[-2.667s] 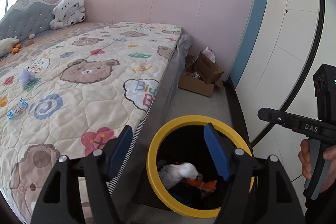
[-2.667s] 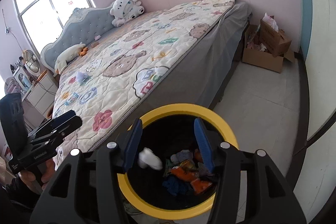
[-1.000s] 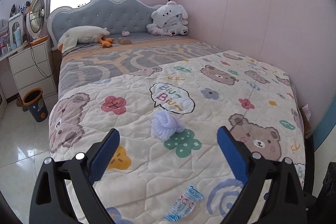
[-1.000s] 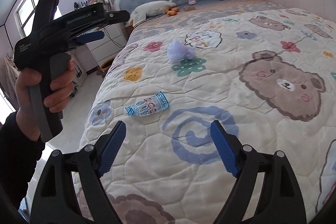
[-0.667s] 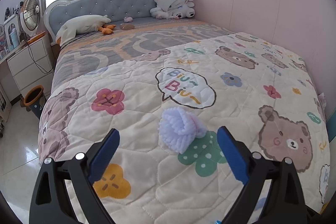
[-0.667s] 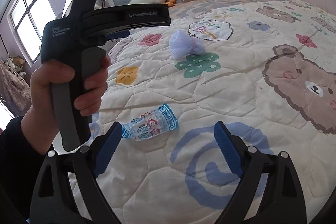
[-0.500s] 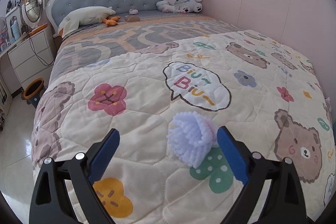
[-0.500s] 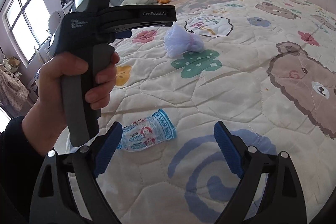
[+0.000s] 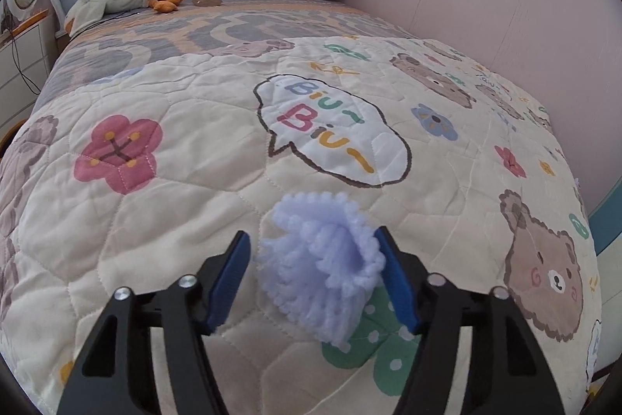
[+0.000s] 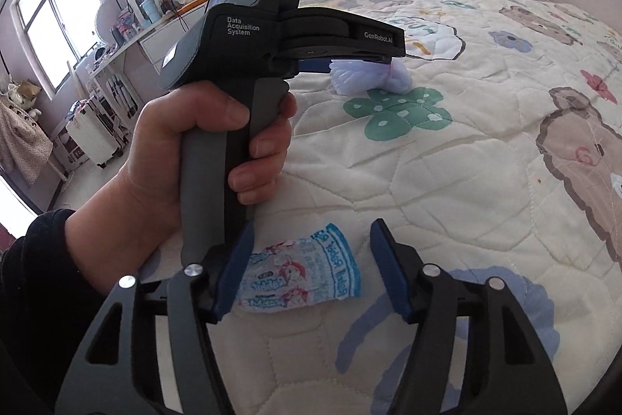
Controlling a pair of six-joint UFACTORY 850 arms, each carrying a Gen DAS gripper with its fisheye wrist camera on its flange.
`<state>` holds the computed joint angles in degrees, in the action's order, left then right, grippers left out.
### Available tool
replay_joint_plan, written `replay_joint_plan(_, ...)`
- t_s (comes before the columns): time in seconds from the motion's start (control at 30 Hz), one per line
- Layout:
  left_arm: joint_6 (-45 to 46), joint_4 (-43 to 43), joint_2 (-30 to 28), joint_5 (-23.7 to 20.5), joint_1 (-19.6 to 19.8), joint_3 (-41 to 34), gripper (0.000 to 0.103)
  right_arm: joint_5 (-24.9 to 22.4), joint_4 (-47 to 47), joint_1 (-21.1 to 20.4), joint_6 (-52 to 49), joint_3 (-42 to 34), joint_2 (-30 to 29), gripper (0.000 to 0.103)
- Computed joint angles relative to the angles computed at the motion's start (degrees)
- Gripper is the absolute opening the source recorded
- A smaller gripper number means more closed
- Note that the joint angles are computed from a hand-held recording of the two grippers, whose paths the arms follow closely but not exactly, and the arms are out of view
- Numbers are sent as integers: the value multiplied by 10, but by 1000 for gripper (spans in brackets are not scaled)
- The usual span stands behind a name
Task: Collect trash
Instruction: 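Grasp the lavender mesh bundle with the left tool while the right tool grasps the blue-and-white bottle, then carry the lavender bundle with the left tool while the right tool carries the bottle over the bin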
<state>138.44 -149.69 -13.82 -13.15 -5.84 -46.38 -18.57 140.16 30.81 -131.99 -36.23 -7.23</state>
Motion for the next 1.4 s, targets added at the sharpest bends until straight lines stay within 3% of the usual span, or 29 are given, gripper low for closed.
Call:
replay_joint_plan(0.17, -30, 28, 4, -26, 6, 9, 36, 19, 33, 11, -47, 9, 5, 41)
replay_joint_plan(0.27, -40, 33, 7, -40, 11, 15, 32, 29, 101, 19, -119, 14, 9, 25)
replay_joint_plan(0.33, -58, 48, 11, -46, 16, 18, 31, 33, 135, 24, -155, 18, 14, 8)
replay_joint_plan(0.63, -123, 102, 86, -65, 38, 67, 29, 36, 75, 10, -90, 36, 55, 1)
replay_joint_plan(0.73, -139, 119, 129, -61, 42, 92, 29, 39, -11, 1, 3, 50, 85, 0)
replay_joint_plan(0.87, -175, 150, 192, -51, 42, 127, 29, 52, -46, -4, 40, 80, 143, 0)
replay_joint_plan(1.07, -194, 159, 294, -14, 18, 182, 29, 65, -186, -19, 189, 129, 245, 0)
replay_joint_plan(1.23, -242, 195, 372, 19, -7, 225, 29, 60, -381, -46, 384, 158, 323, 0)
replay_joint_plan(1.4, -358, 298, 445, 44, -32, 262, 29, 61, -568, -58, 573, 181, 397, 0)
